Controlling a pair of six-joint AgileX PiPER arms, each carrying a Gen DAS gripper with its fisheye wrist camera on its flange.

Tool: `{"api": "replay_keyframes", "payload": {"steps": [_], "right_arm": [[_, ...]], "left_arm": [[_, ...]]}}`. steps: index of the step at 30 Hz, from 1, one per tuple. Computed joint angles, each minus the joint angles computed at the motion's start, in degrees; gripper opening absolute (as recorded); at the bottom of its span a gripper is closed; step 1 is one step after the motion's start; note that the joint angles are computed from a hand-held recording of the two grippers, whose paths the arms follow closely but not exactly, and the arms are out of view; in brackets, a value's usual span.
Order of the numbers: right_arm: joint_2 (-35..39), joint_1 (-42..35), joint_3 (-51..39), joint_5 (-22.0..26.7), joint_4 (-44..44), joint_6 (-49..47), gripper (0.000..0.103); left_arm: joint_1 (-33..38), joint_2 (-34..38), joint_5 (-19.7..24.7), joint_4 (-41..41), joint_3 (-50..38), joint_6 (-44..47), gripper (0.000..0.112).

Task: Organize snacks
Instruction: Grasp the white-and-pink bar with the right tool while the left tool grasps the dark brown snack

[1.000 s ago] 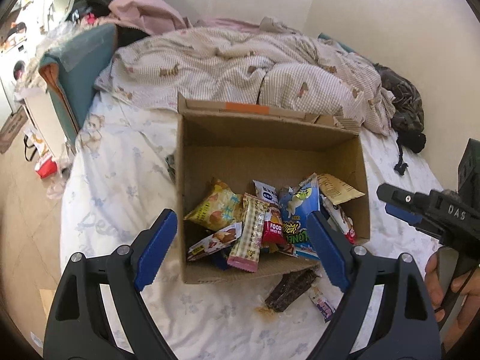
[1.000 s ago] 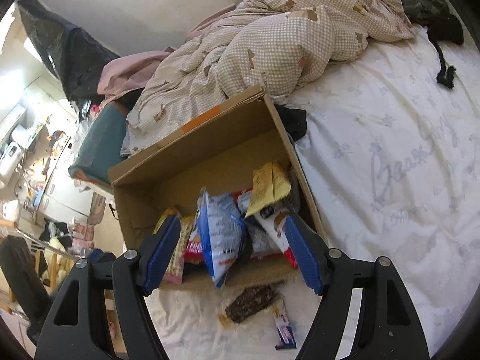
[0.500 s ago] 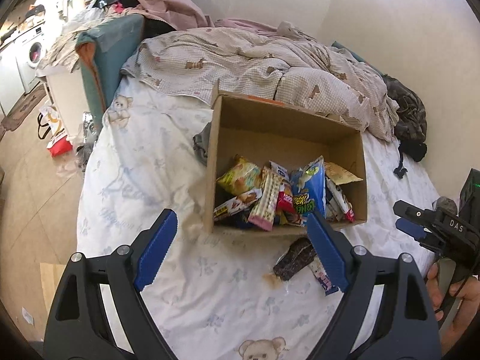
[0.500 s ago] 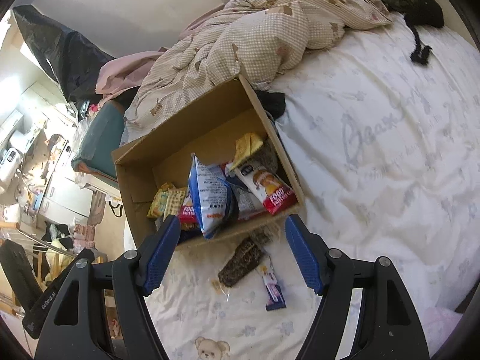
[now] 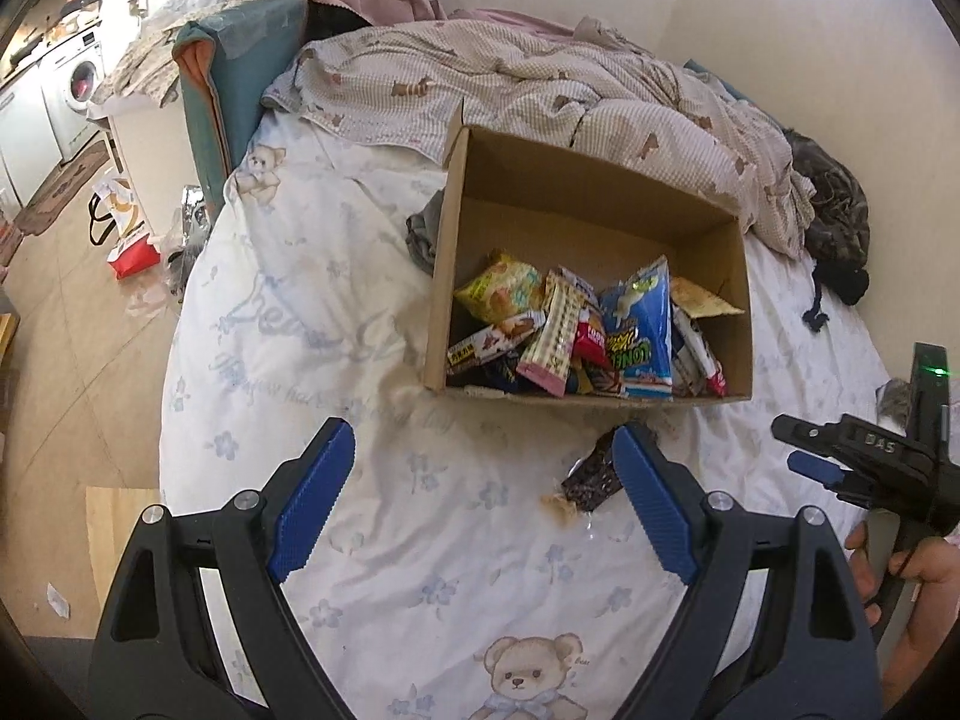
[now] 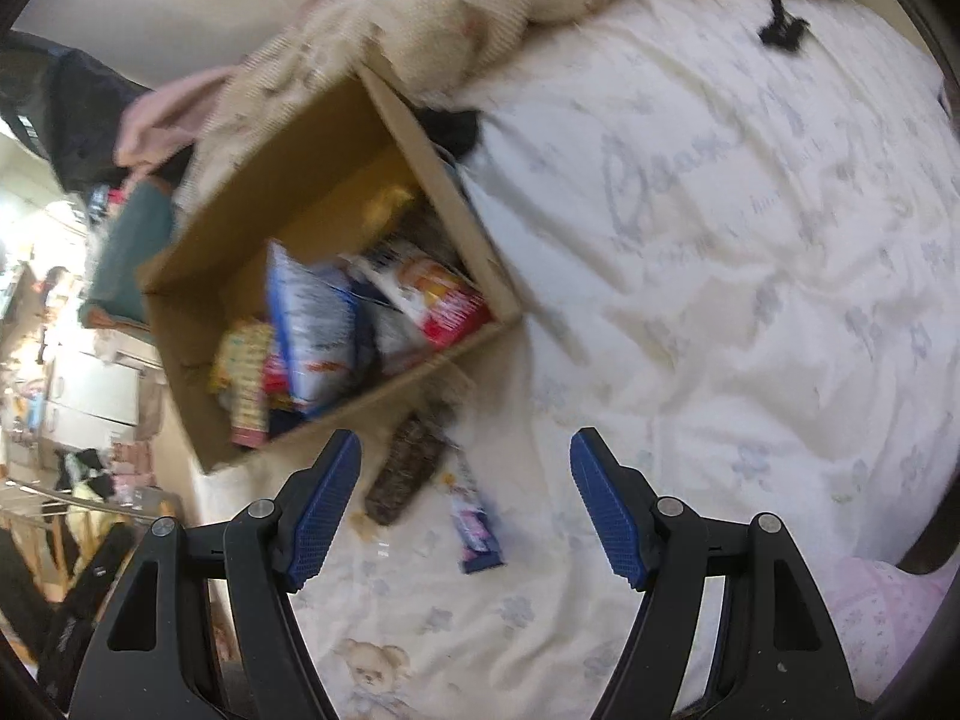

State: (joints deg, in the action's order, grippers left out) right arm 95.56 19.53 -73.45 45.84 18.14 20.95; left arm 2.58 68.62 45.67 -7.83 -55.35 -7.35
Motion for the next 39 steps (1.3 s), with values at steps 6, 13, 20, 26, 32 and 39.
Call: {"api": "replay_keyframes", "payload": {"steps": [6, 13, 20, 26, 32, 39], "right_arm": [[6.3, 0.7, -2.8, 4.1, -0.7, 1.8, 0.075], [18.5, 7.5, -13.5, 12.2, -4.1, -1.9, 0.061], [21.2, 11.3, -15.4, 15.1, -8.2, -3.9, 0.018], [12.5, 8.6, -5.8, 12.7, -3.6, -7.8, 0.017], [3.6, 3.1, 1.5, 7.4, -1.3, -7.9, 0.017], [1.6, -1.2, 2.5, 6.2, 2.9, -8.7, 0.017]], "left_arm": [[-0.4, 1.9, 0.1, -0.6, -0.1, -0.1, 0.086], [-2.3, 5.3, -0.3, -0.9, -0.9, -0.8, 0.086], [-5.9, 9.0, -1.4, 2.6, -0.9, -1.8, 0.086], [-8.6, 13.7, -1.1, 0.8, -1.0, 1.6, 0.086], [-14.4, 21.6, -1.5, -1.5, -2.9, 6.1, 0.086], [-19.8, 32.1, -4.0, 1.7, -7.0, 8.1, 0.086]]}}
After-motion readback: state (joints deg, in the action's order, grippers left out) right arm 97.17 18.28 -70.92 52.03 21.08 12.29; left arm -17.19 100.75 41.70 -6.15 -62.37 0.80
